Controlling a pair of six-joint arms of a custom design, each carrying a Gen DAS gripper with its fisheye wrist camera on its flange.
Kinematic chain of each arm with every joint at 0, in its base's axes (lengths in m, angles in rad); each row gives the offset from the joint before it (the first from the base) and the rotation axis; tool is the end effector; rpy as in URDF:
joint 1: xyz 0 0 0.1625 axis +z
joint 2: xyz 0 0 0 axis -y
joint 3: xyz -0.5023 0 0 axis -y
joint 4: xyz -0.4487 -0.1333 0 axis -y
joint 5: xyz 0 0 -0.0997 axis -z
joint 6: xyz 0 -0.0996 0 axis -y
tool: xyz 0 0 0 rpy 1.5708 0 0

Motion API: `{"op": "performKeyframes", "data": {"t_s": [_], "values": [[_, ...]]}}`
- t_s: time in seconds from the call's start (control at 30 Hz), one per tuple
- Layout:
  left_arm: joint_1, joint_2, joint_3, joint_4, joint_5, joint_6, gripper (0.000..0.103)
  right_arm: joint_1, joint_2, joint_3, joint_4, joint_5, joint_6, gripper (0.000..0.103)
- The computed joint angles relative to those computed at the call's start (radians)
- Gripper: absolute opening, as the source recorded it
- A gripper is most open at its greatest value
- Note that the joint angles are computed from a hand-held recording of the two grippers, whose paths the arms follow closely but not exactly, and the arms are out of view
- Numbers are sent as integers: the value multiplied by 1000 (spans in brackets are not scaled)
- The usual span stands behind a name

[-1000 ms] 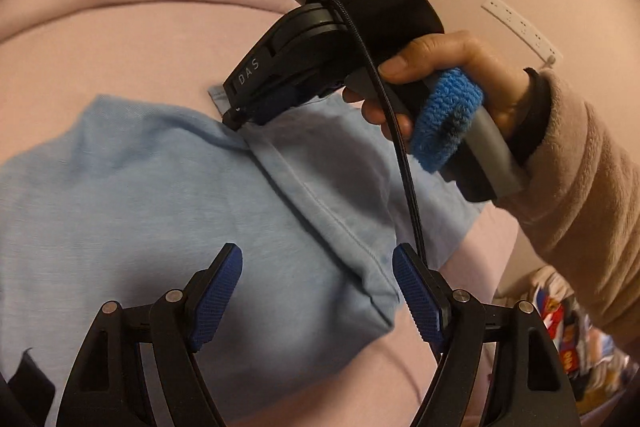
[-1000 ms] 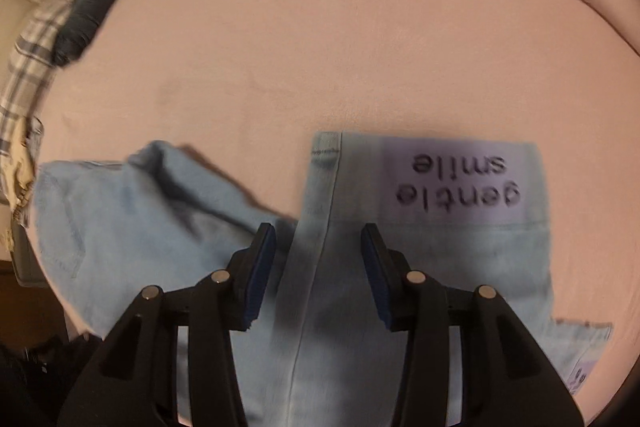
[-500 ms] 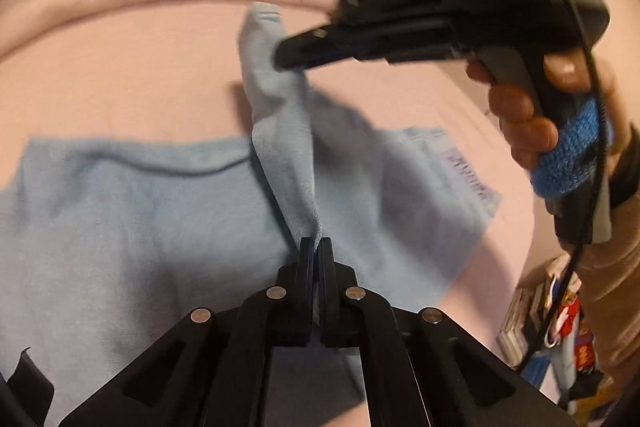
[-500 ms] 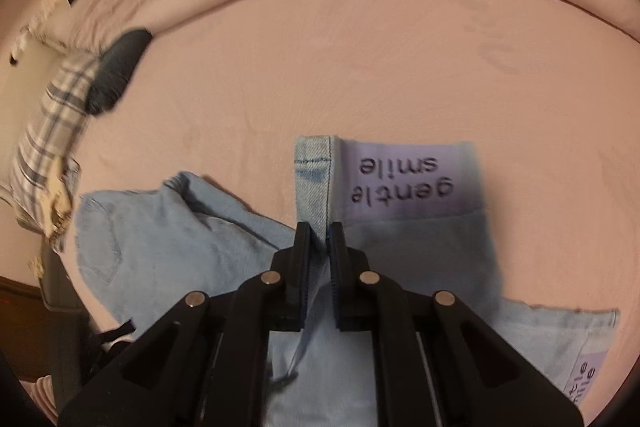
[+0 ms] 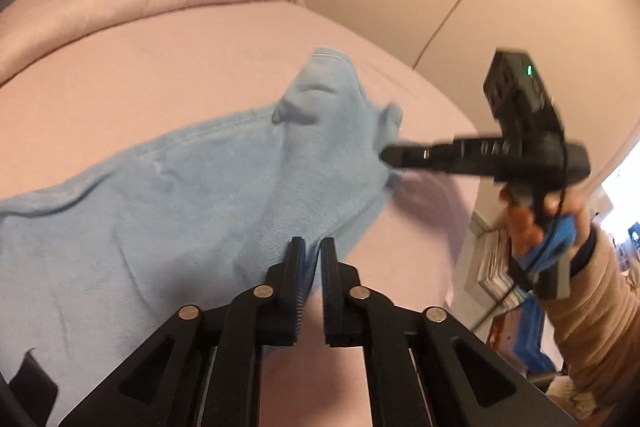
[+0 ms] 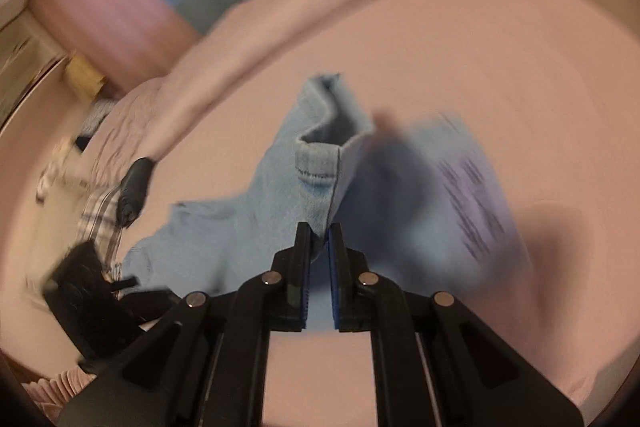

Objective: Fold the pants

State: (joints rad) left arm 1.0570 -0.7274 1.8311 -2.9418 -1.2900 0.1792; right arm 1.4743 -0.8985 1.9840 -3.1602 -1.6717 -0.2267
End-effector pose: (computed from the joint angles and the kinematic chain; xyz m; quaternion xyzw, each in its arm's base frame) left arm -0.2033 -0.6875 0.0299 0.3157 0.9293 -0.1532 0.1148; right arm 0.0594 -0.6661 0.1200 0.0504 -0.9660 0.2379 0.0883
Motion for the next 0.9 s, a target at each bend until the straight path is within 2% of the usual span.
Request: {"op": "performKeyframes", "data": {"t_s": [0.03,0.07,0.1,0.17,0.23,0.3,0.37,0.4,0.43,0.47,0.53,0.57,0.6,0.67,0.77,0.83,0.9], "values": [[-3,0,-3,15,6,-5,11,-17,4,8,-5,5,6,10],[2,3,-25,41,9,-8,22,-37,8,14,-11,22,29,13],[0,2,-26,49,7,-19,27,-46,4,21,-14,39,52,15],[13,-22,-20,63,-62,-18,46,-88,-1,41,-45,144,117,21],[25,-49,-7,77,-96,-2,55,-121,0,59,-109,242,168,38],[31,-52,-2,32,-33,25,56,-130,11,60,-137,273,205,40],[22,-34,-13,-12,103,14,56,-118,16,51,-149,235,208,35],[23,-17,-27,-31,179,5,56,-98,22,42,-166,181,201,20],[30,-7,-42,-24,220,-11,56,-73,27,27,-166,127,190,9],[38,6,-65,-2,256,-32,56,-51,32,12,-158,97,188,9],[47,43,-110,19,385,-73,56,-15,32,-21,-136,77,153,6],[45,63,-118,-14,466,-66,53,5,25,-34,-135,68,111,6],[44,74,-119,-53,510,-53,51,19,18,-40,-142,74,80,6],[51,78,-109,-141,533,-31,50,35,-10,-35,-178,106,23,5],[53,91,-101,-230,578,18,50,32,-37,4,-243,72,-1,5],[60,103,-100,-270,598,62,50,-1,-46,22,-212,40,19,6],[65,110,-105,-292,606,71,50,-24,-28,4,-132,-37,39,10]]}}
